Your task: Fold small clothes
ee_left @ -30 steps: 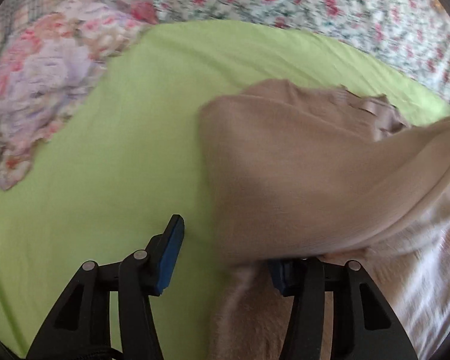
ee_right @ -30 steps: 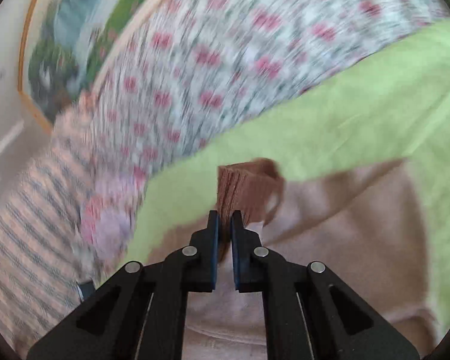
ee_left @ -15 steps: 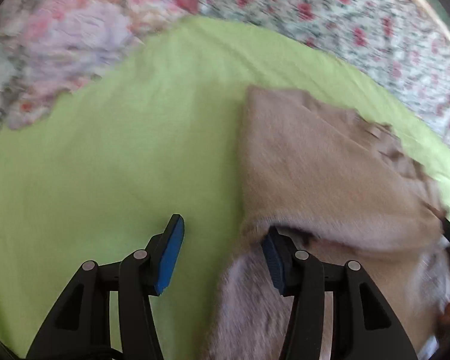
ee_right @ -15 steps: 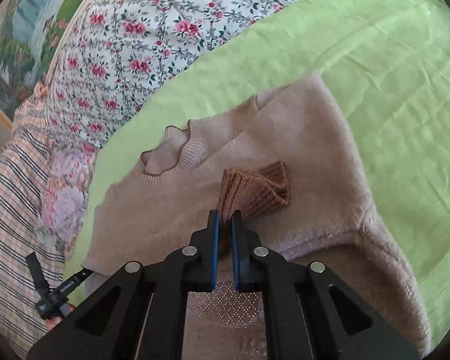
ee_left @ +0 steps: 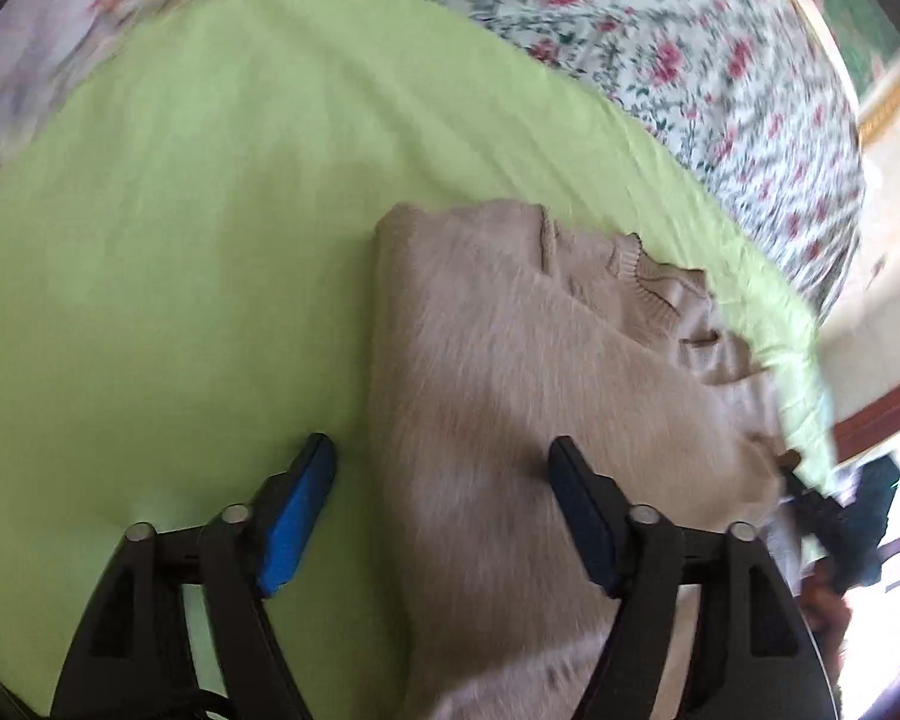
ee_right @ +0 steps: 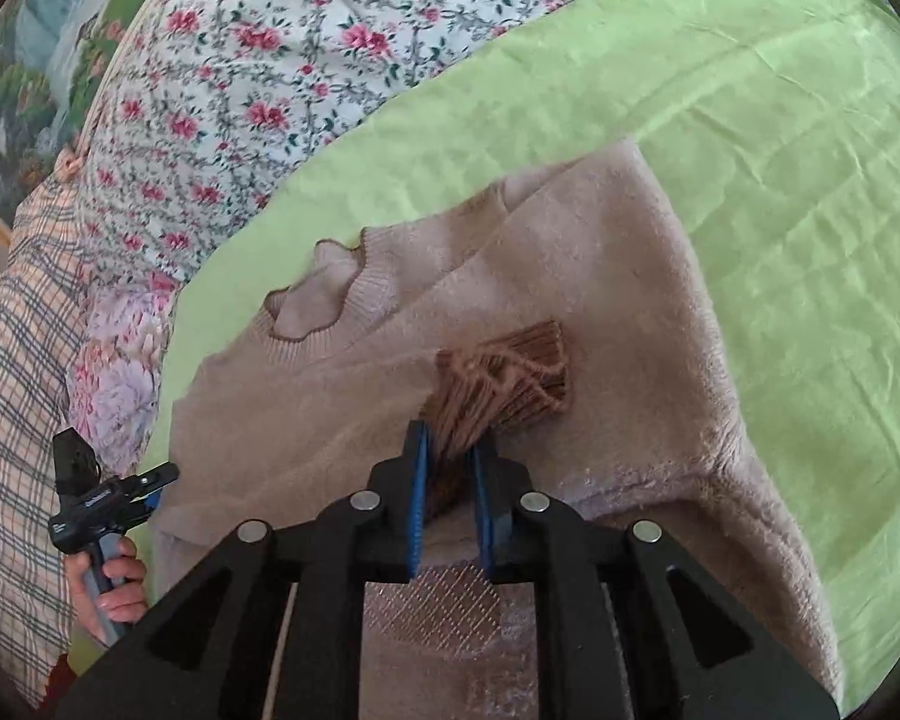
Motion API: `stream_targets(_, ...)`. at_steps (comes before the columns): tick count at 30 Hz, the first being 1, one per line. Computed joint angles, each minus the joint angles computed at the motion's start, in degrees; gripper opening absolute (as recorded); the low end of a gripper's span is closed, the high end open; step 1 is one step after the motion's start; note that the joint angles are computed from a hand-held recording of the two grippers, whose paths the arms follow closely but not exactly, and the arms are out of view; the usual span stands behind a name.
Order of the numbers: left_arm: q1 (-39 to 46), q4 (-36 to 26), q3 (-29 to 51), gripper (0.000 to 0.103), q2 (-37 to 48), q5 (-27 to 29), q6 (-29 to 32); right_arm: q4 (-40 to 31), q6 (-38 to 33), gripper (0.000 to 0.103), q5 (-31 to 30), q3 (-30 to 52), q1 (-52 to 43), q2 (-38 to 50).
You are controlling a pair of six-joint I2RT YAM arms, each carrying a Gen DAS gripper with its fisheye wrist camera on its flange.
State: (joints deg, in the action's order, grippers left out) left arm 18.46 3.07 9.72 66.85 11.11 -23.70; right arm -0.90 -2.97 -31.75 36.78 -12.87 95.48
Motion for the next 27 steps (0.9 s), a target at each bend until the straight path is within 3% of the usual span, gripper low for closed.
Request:
stream_targets(1, -2.88, 1.5, 0.75, 0.018, 2.04, -3.89, -0.21, 0.21, -0.09, 0.013, -0.24, 0.06, 0.24, -0.44)
stream_targets(2, -5.53, 1.72, 1.15, 0.011, 2.47, -7.47, -1.12, 1.49, 0.09, 0.01, -1.1, -0.8, 0.29, -1.97)
stream_targets(4, -12.2, 1.47, -0.73, 0.007, -2.33, -17.64, -4.65, 8.29, 1.1, 0.01, -6.41, -5.49, -1.3, -8.4)
stream_targets(6, -19.07, -0.26, -2.37, 0.007, -7.9, -26.48, -8.31, 12.01, 1.41, 0.01, -9.39, -8.53, -2.63, -12.84)
stream_targets(9, -25.34, -0.84, -2.77, 0.007, -8.18, -33.99, -12.1, 7.06, -2.08, 0.01, 0.22, -6.14, 0.22, -10.09)
stream_targets(13, -25.3, 0.27, -0.67, 0.007, -1.24, -34.65, -11.96, 1.24, -2.4, 0.01, 5.73, -1.41, 0.62, -0.39)
stream_targets(20, -24.22, -3.29, 1.69, 0.012, 2.79, -34.2, -10.78, -3.19, -1.5, 0.014, 9.69, -1.86, 1.03, -4.83)
stream_targets(24, -26.38, -12.8, 1.8, 0.017, -3.99, -34.88, -13.32, -4.69, -0.87, 0.017, 12.78, -4.33, 0.03, -12.02)
stream_targets(27, -32.47, -23.06, 1.74, 0.022, -12.35, -37.02, -19.02, -9.59, -3.04, 0.017, 8.77, -5.07, -3.85, -16.58)
